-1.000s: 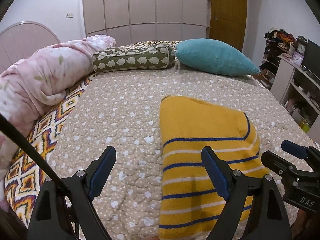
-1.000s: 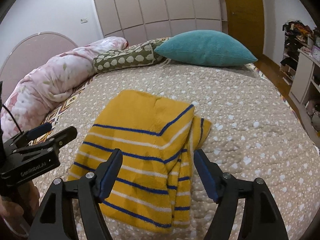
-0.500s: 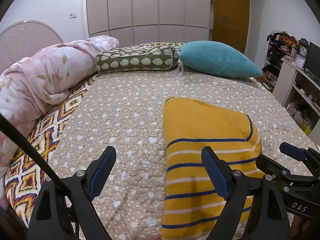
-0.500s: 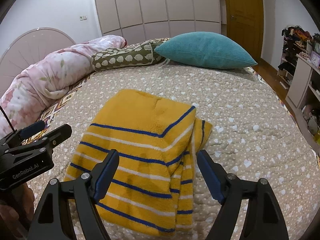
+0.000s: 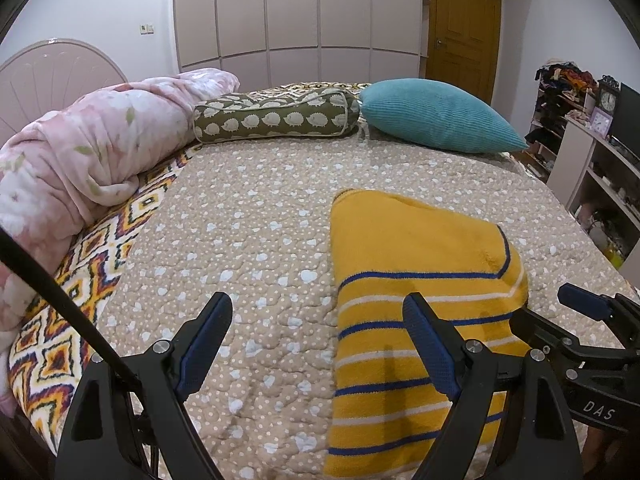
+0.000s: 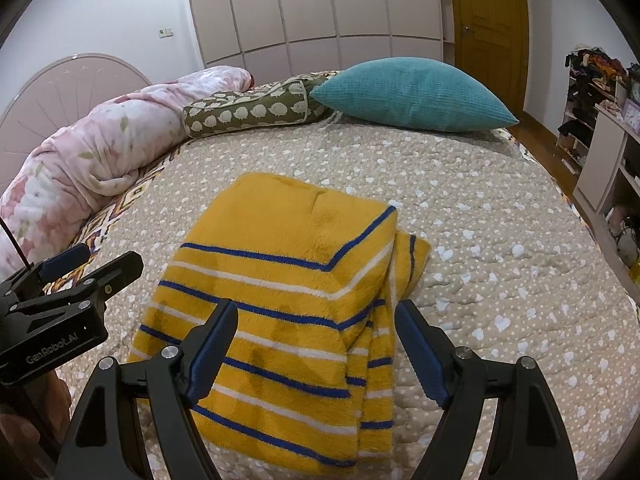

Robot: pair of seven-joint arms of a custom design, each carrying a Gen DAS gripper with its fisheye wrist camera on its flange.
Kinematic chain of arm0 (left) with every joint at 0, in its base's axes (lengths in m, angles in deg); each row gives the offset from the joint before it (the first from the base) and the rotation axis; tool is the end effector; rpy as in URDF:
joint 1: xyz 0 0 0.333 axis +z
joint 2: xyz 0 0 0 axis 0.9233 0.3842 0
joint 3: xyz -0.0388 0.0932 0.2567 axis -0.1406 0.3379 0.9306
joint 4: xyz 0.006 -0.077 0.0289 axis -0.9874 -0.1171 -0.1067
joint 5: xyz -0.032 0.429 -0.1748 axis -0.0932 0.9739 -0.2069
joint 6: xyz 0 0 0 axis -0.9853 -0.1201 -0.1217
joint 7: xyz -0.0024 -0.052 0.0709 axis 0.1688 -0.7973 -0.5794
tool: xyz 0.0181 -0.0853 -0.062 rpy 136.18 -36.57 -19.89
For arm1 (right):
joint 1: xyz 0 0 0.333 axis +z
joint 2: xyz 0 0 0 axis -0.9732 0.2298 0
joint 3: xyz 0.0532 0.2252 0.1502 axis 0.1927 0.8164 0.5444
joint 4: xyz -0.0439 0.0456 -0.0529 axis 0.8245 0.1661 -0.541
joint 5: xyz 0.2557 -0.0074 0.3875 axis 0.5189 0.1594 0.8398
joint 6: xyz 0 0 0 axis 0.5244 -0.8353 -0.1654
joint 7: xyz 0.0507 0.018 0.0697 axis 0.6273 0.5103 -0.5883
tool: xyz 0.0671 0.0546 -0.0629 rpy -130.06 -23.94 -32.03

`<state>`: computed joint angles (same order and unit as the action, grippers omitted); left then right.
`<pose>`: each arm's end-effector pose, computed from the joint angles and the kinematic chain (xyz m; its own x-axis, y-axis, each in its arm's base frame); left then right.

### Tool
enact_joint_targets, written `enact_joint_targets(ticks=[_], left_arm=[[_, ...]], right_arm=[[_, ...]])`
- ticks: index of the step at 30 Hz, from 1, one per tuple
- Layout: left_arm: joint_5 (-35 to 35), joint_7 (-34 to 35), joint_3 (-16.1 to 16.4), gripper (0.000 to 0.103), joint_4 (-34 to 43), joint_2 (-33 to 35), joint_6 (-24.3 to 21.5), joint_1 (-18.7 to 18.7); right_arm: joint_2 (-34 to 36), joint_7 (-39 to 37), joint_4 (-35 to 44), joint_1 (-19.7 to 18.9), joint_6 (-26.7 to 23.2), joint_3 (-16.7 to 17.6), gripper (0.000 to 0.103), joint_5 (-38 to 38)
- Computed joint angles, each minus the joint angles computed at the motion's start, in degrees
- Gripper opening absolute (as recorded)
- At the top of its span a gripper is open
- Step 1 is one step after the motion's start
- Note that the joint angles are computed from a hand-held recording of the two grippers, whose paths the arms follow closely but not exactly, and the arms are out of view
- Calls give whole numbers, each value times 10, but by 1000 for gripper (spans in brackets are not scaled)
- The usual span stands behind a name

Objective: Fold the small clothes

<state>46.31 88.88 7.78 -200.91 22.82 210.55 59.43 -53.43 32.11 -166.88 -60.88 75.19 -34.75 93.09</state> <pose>0.6125 -0.2277 0.4094 -0.0417 -0.9987 -0.0294 -0.6676 0.0498 -0.7429 0.6194 0.2188 0.3790 0.2449 -0.9308 -0.2715 -0.8217 -0.0506 -0.5677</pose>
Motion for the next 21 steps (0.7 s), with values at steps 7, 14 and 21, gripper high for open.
enact_joint_targets(ticks=[7, 14, 21], left_arm=[[-3, -1, 0, 86, 0, 1, 0, 0], [-5, 1, 0, 86, 1, 2, -5, -2], [28, -20, 4, 86, 0, 4, 7, -3]], right_arm=[[4, 1, 3, 0, -2, 1, 85, -2], [6, 7, 4, 0, -6, 1, 85, -7], [11, 11, 8, -1, -10, 2, 85, -11]])
